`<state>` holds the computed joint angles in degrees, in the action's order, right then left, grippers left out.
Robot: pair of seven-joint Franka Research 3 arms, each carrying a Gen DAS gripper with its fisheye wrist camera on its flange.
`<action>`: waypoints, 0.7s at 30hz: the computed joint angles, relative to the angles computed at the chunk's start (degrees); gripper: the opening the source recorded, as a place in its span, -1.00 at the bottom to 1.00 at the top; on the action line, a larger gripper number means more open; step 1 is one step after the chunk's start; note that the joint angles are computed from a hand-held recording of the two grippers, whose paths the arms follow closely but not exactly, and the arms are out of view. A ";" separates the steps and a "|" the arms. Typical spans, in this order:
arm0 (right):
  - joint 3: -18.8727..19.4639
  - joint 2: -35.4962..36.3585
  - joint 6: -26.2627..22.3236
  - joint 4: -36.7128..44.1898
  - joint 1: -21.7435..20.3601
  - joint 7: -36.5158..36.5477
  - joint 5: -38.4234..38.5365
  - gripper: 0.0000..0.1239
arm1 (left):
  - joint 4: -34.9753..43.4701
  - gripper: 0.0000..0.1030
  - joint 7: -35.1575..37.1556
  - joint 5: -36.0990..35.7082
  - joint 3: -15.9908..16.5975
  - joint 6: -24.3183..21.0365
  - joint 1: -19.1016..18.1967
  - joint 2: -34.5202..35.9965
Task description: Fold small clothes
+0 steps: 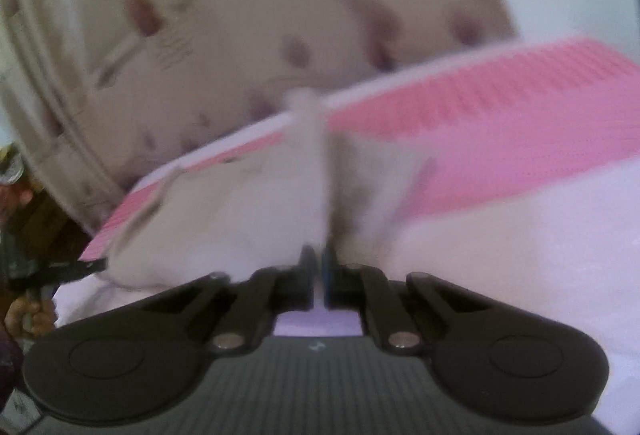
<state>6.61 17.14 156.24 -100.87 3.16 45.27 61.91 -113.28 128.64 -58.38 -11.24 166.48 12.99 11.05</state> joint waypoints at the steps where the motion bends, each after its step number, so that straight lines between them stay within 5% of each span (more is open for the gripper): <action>1: -1.01 0.53 -0.70 -0.17 -0.05 2.91 -1.63 -0.98 | -0.08 -0.81 2.03 -1.61 -0.42 -0.70 0.62 0.06; 3: -1.09 0.11 -0.16 -1.69 -0.96 2.76 -0.59 -0.98 | 0.26 -0.81 11.33 -11.84 -1.78 -4.05 2.75 -0.08; 6: 1.73 -0.88 4.35 -2.32 -2.13 -6.41 9.20 -0.96 | -0.34 -0.77 18.50 -18.13 -0.72 -2.74 1.51 -0.80; 9: 1.74 0.19 7.23 0.06 0.89 -8.14 8.18 -0.83 | -0.24 -0.34 21.38 -21.10 0.70 0.57 -0.77 -1.52; 11: 1.16 2.76 8.60 3.14 3.33 -5.29 2.34 -0.58 | 1.32 0.17 25.27 -23.13 1.00 4.09 -2.45 -1.27; 12: 0.72 4.27 9.22 4.77 4.49 -2.60 -1.16 -0.28 | 1.95 0.56 24.81 -22.19 1.35 4.74 -3.06 -1.05; 13: 0.78 5.74 9.82 6.36 5.20 -0.75 -3.71 0.05 | 3.13 0.71 24.91 -22.05 1.31 5.84 -3.63 -0.39; 15: 1.20 8.29 9.71 9.24 6.00 1.67 -7.91 0.26 | 5.30 0.73 21.58 -16.86 1.54 6.55 -4.78 1.49; 17: 2.81 9.16 8.86 9.96 5.07 1.24 -9.87 0.22 | 6.74 0.38 7.16 0.38 4.74 5.57 -7.88 4.08; 18: 2.89 9.62 8.78 10.26 5.28 1.95 -11.28 -0.24 | 7.74 -0.47 2.82 5.52 6.07 3.95 -8.79 5.22; 19: 1.21 9.93 8.33 10.43 6.65 6.68 -15.67 -0.75 | 8.52 -0.85 -3.17 11.89 8.65 2.27 -10.65 6.14; 21: 3.73 9.86 8.99 10.11 4.50 6.15 -13.83 -0.79 | 8.25 -0.88 -10.04 17.13 10.21 4.68 -12.08 6.94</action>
<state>10.33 27.00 165.23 -90.76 7.66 51.42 48.08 -105.03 118.61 -41.26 -1.03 171.16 0.91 17.99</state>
